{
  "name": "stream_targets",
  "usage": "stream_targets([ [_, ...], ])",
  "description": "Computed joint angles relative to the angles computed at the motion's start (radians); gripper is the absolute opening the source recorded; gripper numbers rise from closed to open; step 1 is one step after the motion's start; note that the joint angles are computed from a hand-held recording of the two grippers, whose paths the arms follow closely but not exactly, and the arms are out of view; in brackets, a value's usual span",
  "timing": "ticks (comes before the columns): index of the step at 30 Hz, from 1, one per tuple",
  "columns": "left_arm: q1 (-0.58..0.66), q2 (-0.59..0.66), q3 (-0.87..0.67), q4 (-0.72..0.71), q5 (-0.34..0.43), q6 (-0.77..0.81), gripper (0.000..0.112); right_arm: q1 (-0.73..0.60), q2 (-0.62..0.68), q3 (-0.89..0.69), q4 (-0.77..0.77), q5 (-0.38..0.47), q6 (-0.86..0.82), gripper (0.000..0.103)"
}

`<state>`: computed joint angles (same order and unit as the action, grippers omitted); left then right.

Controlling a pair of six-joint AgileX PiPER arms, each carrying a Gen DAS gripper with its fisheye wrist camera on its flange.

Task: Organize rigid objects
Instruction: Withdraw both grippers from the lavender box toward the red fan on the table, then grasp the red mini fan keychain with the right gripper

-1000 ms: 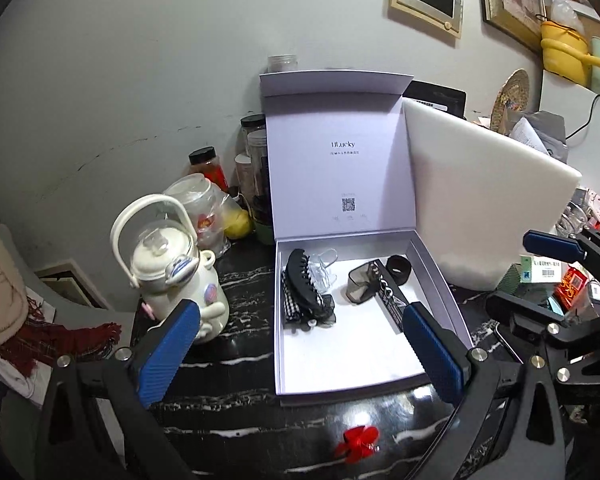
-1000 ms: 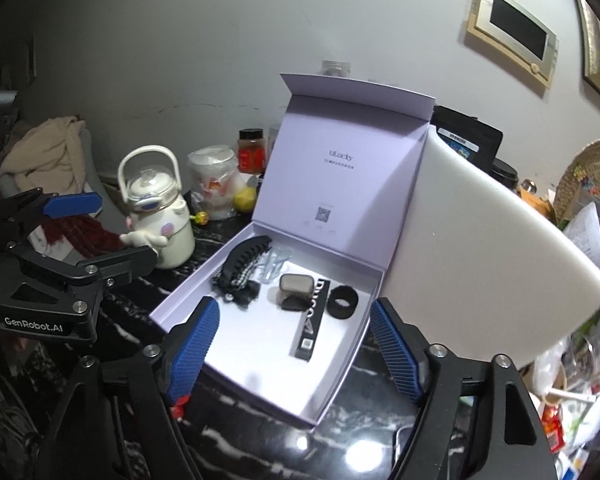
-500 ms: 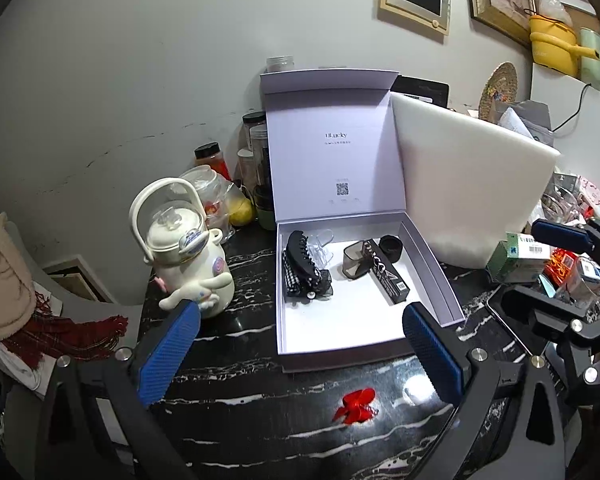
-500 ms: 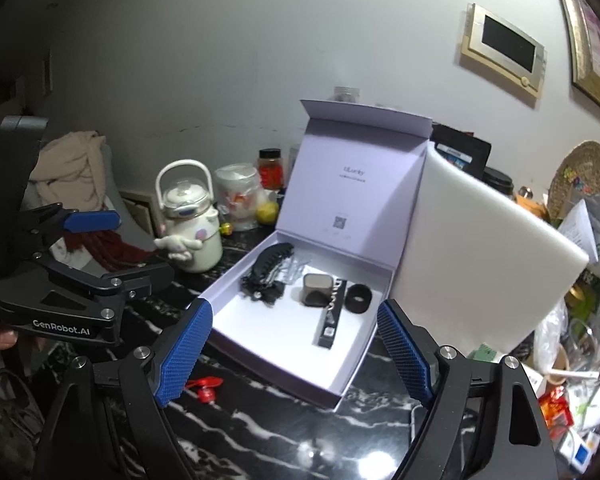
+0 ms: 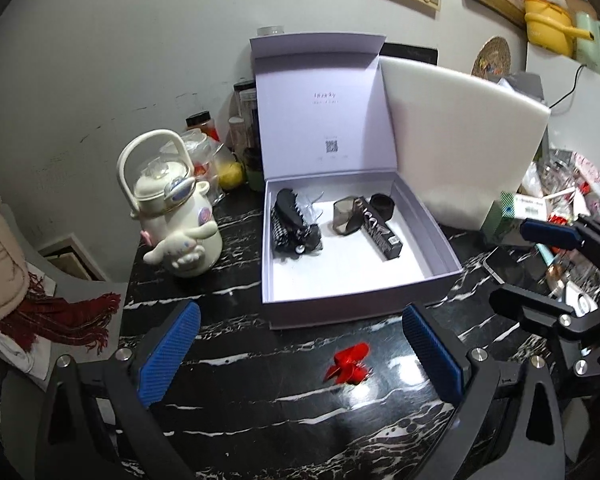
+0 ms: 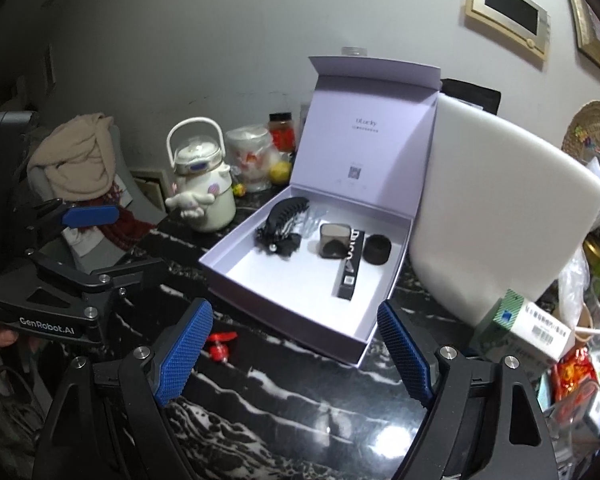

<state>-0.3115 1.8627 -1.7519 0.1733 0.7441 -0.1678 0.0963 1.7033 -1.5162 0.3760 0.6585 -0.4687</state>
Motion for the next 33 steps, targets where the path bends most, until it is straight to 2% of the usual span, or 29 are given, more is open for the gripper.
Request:
stream_targets([
  [3, 0.007, -0.007, 0.037, -0.038, -0.024, 0.028, 0.103, 0.001, 0.003, 0.023, 0.033, -0.005, -0.034, 0.085],
  [13, 0.024, 0.010, 0.112, -0.114, -0.036, 0.064, 0.103, -0.005, 0.034, 0.075, 0.077, 0.006, -0.079, 0.084],
  [18, 0.041, 0.022, 0.140, -0.182, -0.042, 0.095, 0.103, -0.008, 0.064, 0.090, 0.086, 0.014, -0.078, 0.078],
  [23, 0.043, 0.038, 0.167, -0.175, -0.041, 0.081, 0.103, -0.008, 0.099, 0.101, 0.097, 0.030, -0.088, 0.077],
  [28, 0.071, 0.044, 0.199, -0.260, -0.044, 0.134, 0.103, -0.004, 0.125, 0.112, 0.132, 0.032, -0.118, 0.077],
  [30, 0.079, 0.045, 0.212, -0.303, -0.048, 0.163, 0.103, 0.001, 0.146, 0.099, 0.139, 0.039, -0.113, 0.071],
  [33, 0.078, 0.047, 0.227, -0.287, -0.059, 0.143, 0.103, 0.004, 0.185, 0.069, 0.160, 0.062, -0.119, 0.068],
])
